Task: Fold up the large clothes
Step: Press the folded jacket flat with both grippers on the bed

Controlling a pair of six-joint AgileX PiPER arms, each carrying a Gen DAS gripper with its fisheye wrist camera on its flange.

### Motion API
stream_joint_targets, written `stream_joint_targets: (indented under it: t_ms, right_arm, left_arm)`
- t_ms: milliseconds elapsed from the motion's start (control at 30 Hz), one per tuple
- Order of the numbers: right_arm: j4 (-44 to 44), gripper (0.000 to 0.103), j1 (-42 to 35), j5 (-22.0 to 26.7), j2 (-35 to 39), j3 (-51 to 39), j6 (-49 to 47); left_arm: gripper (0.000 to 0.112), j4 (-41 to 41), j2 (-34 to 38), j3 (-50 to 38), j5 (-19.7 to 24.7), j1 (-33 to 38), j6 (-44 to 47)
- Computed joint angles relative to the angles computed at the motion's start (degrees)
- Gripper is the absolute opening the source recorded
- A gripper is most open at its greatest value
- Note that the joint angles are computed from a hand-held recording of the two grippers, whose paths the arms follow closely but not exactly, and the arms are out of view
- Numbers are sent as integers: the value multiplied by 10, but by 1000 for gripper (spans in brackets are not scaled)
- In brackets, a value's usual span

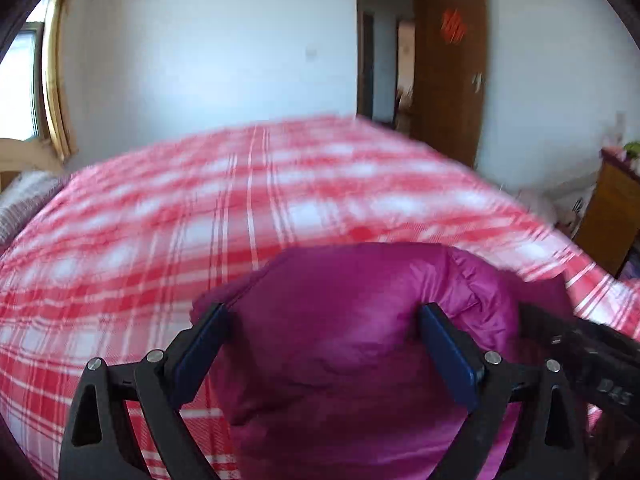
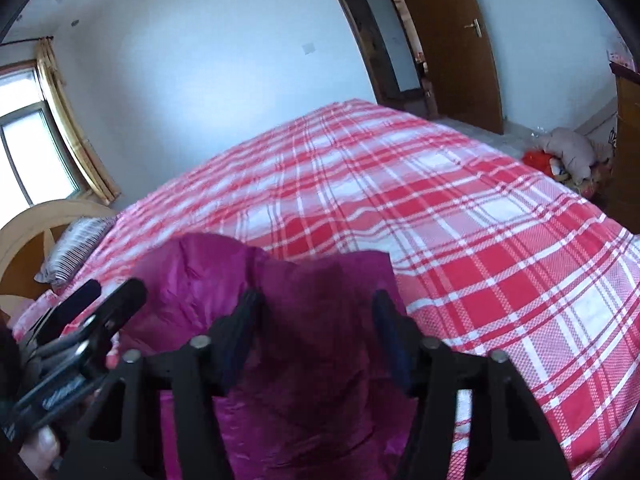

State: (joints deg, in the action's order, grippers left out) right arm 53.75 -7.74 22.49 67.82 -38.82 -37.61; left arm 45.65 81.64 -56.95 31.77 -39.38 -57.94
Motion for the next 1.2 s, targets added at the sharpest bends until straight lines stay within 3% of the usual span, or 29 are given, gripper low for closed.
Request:
stream_joint_targets:
  t_ms: [67,133,300,467,1200]
  right_arm:
    - [4,52,0,-5,18,6,-4]
    - [68,52,-17,3,40,10,-65]
    - [107,52,-30,18,78,11,-97]
    - [132,53,-63,61,115,2,-115]
    - [45,54,-23,18,125,-9,-28]
  left_arm:
    - [96,-32,29,-2,-20,19,30]
    - [98,-13,37,4,-28,18,6]
    - [101,17,67,-5,-22,10,-20]
    - [102,-13,103,-37,-9,14,21]
    - [102,-29,132,-52,5,14,45]
